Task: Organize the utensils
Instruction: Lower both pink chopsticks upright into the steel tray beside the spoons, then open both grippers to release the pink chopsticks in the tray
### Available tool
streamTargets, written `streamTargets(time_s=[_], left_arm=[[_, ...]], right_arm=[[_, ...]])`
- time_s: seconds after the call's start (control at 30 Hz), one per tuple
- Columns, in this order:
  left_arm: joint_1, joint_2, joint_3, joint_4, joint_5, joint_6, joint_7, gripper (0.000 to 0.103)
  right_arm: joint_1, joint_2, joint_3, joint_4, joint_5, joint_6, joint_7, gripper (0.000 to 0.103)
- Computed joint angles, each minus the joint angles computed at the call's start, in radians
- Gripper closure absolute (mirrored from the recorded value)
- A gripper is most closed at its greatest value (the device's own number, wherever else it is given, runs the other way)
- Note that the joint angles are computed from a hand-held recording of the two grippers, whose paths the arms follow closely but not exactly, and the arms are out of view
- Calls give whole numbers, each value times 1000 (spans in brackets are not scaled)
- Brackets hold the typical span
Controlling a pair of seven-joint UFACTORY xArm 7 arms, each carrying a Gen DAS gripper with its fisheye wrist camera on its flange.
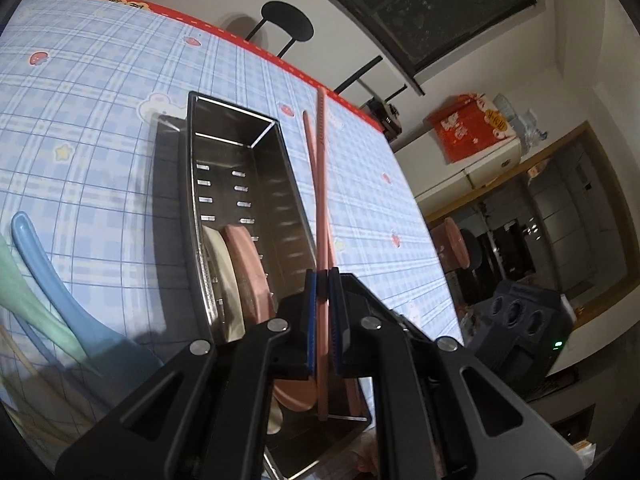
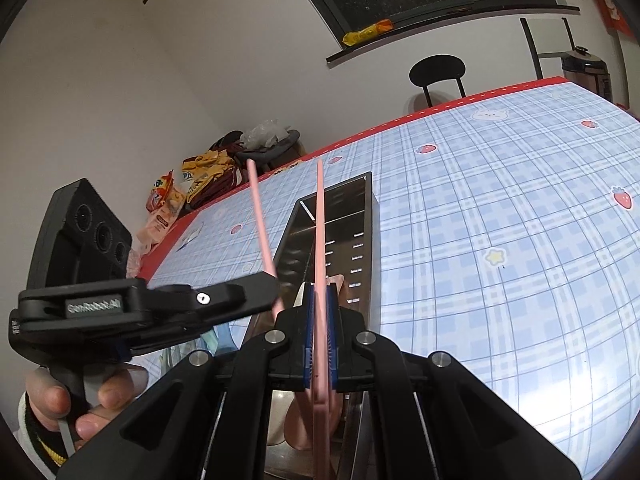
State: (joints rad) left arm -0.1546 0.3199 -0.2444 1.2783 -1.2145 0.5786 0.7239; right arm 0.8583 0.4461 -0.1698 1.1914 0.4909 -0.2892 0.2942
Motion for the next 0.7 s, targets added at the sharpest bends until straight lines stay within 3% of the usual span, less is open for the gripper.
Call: streamTargets(time_s=[0.27,0.43,0.5,0.53,0.57,0.6,0.67,0.7], left_arm=[[-14,32,-2,38,89,-21,-43,92],[8,-2,-2,25,96,-67,-38,70],[6,-40,5,-5,110,-121,-25,59],[6,-56,7,-17,113,-139,-17,50],[3,-83,11,-40,118,-176,-1,44],[2,-99,13,-57,116,-197,12,40],[-5,-149,23,-106,127,-261,33,23],[-8,-169,28,-127,126,-288,40,20]], right_arm=[[-1,4,-4,6,-16,12,11,94],[24,-2,-22,-4,-5,-13,-12,91],[56,-1,-48,-4,26,-27,-40,77],[85,0,-73,-4,54,-36,-63,62],[133,4,-115,-4,101,-47,-96,49],[167,8,-144,-2,139,-55,-124,44],[256,25,-224,11,237,-66,-198,24],[304,38,-269,21,293,-62,-238,19]])
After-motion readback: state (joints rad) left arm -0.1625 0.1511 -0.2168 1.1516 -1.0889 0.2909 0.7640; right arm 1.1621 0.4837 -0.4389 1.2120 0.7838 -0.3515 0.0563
